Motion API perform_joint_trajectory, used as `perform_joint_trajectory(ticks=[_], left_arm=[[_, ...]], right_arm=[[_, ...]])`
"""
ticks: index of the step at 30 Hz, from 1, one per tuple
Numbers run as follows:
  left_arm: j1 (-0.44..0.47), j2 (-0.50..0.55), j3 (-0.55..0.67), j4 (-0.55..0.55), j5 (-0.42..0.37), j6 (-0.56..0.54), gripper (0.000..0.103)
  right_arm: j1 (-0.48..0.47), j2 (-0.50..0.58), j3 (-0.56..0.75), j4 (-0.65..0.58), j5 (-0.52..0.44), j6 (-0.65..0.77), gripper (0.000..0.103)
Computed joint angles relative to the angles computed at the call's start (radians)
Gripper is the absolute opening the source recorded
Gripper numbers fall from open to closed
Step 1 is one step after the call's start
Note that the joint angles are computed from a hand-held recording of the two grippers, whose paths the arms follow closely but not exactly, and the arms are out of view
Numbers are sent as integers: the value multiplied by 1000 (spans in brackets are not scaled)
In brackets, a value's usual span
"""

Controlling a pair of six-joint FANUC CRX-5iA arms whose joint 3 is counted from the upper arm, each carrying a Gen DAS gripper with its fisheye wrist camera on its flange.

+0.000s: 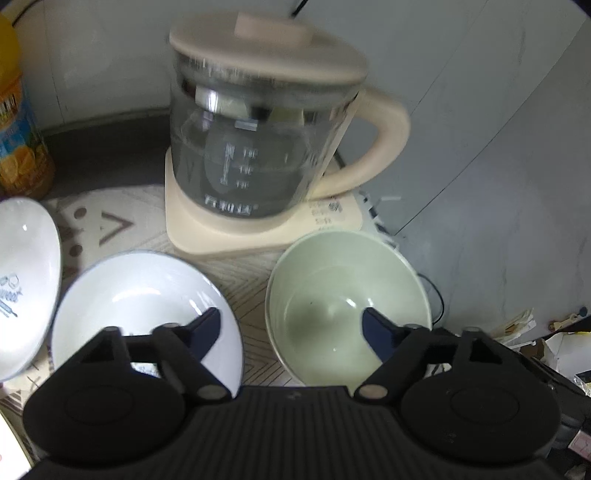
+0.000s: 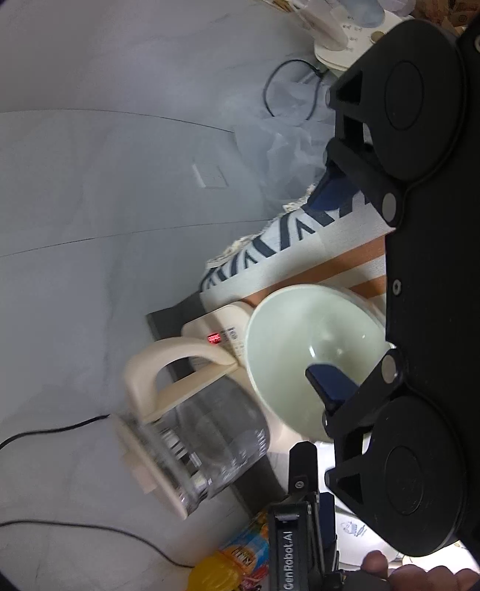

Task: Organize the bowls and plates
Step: 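Close both grippers on the rim of the small green bowl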

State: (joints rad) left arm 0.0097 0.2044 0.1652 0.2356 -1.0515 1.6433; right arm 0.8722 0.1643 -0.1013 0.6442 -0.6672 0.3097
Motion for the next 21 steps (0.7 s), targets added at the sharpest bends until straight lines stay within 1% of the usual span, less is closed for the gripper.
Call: perform_joint_trajectory(ticks=[1,2,4,5,7,8,10,13,14,15,18,21], left_arm=[[-1,15,14,-7,-20,16,65],[-1,27,21,-5,-34,24,62],[-3,43,29,-10,-53,35,52],[-4,51,32,-13,-60,43,50],[-4,64,32,-8,-70,55,41],[-4,69,32,-5,-73,60,39],[-5,79,34,-5,-79,66,31],[-9,90,45,-21,-85,71,24],[-10,94,49,-25,-86,71,23],[-10,99,54,-27,-92,74,19],[-12,109,56,-25,-96,66,15],[-20,117,61,-29,-96,59,11]], right_arm=[[-6,9,14,-36,0,27,78],[-11,20,30,-72,-3,54,76],[-18,38,60,-135,-18,102,67],[-23,49,82,-183,-27,143,64],[-32,63,110,-250,-32,209,59],[-35,69,119,-271,-36,230,57],[-40,87,150,-319,-59,279,49],[-51,109,187,-394,-78,340,40],[-53,114,196,-412,-81,355,39],[-54,120,202,-424,-83,369,38],[-57,135,218,-451,-89,381,37],[-63,150,237,-488,-93,403,29]])
